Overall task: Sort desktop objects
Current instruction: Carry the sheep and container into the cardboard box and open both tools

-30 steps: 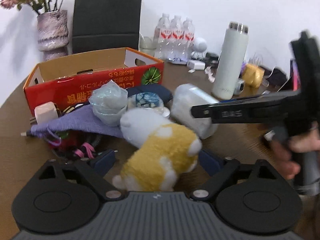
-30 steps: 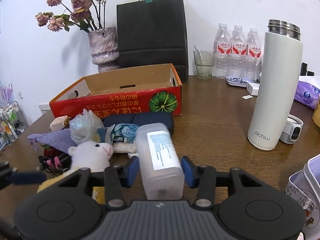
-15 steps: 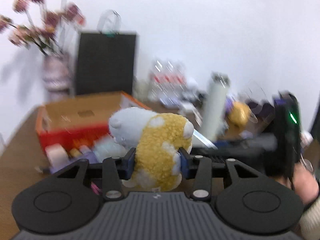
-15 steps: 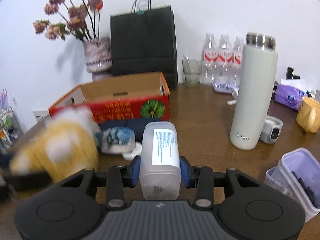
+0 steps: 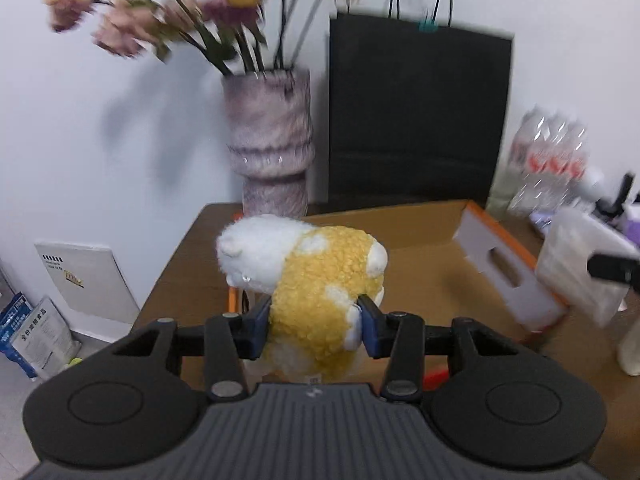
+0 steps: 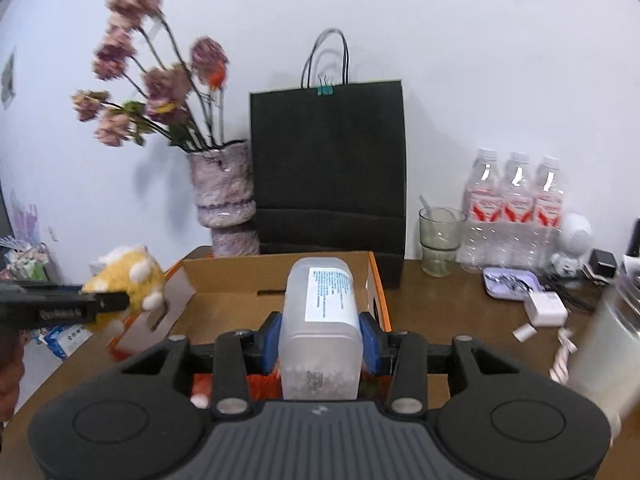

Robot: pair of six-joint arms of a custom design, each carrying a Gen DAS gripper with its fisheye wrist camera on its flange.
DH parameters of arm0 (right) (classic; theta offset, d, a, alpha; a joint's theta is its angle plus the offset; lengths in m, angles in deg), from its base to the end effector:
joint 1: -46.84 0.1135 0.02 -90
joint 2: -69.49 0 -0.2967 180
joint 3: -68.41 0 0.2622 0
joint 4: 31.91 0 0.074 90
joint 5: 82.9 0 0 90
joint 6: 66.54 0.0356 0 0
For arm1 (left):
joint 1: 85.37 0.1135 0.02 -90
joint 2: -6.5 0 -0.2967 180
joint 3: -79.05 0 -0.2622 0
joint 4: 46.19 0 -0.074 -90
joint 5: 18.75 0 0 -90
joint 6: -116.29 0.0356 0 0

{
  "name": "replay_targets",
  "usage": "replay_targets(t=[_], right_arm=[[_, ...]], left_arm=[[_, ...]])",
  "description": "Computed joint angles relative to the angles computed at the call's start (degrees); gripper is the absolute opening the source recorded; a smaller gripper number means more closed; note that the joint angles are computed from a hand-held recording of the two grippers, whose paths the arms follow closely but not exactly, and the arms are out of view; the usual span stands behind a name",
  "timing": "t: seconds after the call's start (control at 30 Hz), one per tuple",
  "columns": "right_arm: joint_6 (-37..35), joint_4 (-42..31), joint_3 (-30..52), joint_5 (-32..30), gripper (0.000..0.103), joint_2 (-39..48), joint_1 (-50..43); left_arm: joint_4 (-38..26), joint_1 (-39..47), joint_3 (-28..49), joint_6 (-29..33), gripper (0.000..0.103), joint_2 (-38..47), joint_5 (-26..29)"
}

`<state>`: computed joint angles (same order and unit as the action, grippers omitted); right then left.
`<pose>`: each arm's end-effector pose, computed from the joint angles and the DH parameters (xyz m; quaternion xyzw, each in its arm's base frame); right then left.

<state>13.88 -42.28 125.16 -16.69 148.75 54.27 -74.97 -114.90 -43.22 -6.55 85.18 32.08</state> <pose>0.2921 0.0526 0.2468 -0.2246 0.8354 0.1722 0.4711 0.2480 -0.1146 0.2332 -0.1409 0.8809 0.1013 0.4404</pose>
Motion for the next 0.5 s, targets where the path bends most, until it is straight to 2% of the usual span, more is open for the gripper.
replay_targets(t=[0.07, 0.13, 0.23, 0.37, 0.43, 0.5], right_arm=[[0.4, 0.2, 4.9, 5.1, 0.039, 6.4, 3.5], [-0.1, -0.8, 9.5, 7.6, 0.039, 12.1, 5.5], [-1.1, -3.3, 17.0, 10.5, 0.039, 20.3, 7.8], [-1.1, -6.8, 27.0, 14.1, 0.039, 29.7, 10.4], [-1.6, -10.0, 33.3, 15.5, 0.039, 34.9, 11.4], [-1.0, -14.6, 40.4, 16.9, 0.039, 40.1, 12.3]], left_arm=[[3.1, 3.8, 1.5, 5.3, 0.046, 4.4, 2.5], [5.9, 7.1, 3.2, 11.6, 0.046, 8.8, 5.5], [7.2, 10.1, 4.8, 13.5, 0.047, 13.1, 8.2], [5.4, 12.8, 8.7, 10.2, 0.049, 19.0, 12.1], [5.3, 13.3, 10.0, 8.9, 0.05, 20.8, 11.3], [5.4, 13.7, 11.4, 8.0, 0.057, 22.0, 10.7]])
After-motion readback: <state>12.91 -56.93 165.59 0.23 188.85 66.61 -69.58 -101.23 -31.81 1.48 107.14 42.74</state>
